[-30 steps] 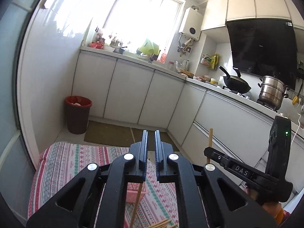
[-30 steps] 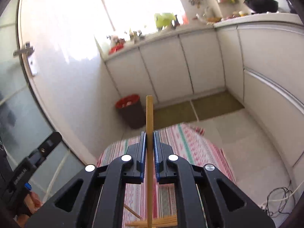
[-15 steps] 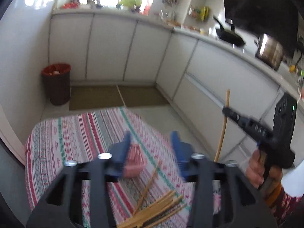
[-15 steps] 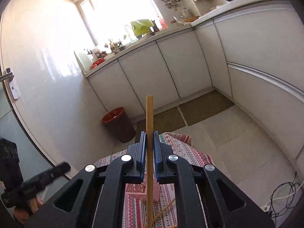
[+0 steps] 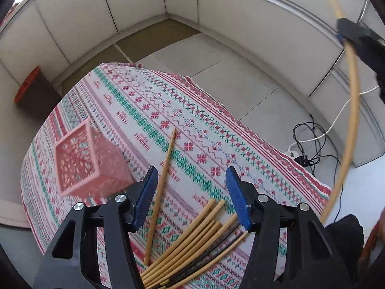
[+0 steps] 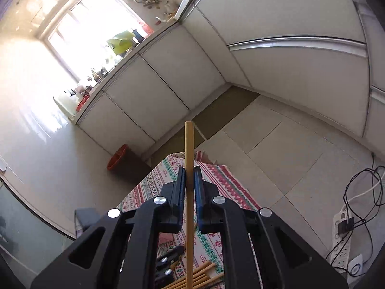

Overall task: Organize utensils
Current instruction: 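Grasp another bamboo stick from the pile with the left tool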

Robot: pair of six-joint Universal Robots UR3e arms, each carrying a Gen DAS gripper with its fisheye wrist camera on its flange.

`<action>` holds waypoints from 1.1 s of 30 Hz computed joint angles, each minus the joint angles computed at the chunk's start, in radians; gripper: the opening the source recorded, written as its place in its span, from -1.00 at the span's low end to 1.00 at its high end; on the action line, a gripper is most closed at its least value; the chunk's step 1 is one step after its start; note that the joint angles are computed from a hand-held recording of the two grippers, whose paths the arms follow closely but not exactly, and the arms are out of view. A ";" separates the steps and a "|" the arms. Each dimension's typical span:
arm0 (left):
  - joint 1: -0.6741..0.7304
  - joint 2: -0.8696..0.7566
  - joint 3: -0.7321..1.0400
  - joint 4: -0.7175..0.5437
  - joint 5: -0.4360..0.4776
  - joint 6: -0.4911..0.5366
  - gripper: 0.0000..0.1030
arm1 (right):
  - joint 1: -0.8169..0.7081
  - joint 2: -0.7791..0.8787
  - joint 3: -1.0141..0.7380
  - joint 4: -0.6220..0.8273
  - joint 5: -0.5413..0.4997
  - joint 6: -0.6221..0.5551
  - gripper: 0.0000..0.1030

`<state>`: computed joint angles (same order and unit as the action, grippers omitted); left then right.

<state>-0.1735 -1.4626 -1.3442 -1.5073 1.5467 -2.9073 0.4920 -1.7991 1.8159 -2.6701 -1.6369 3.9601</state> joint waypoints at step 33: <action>0.208 0.278 -0.341 0.147 -0.075 0.147 -0.87 | 0.006 0.008 0.151 -0.101 0.147 -0.066 -0.86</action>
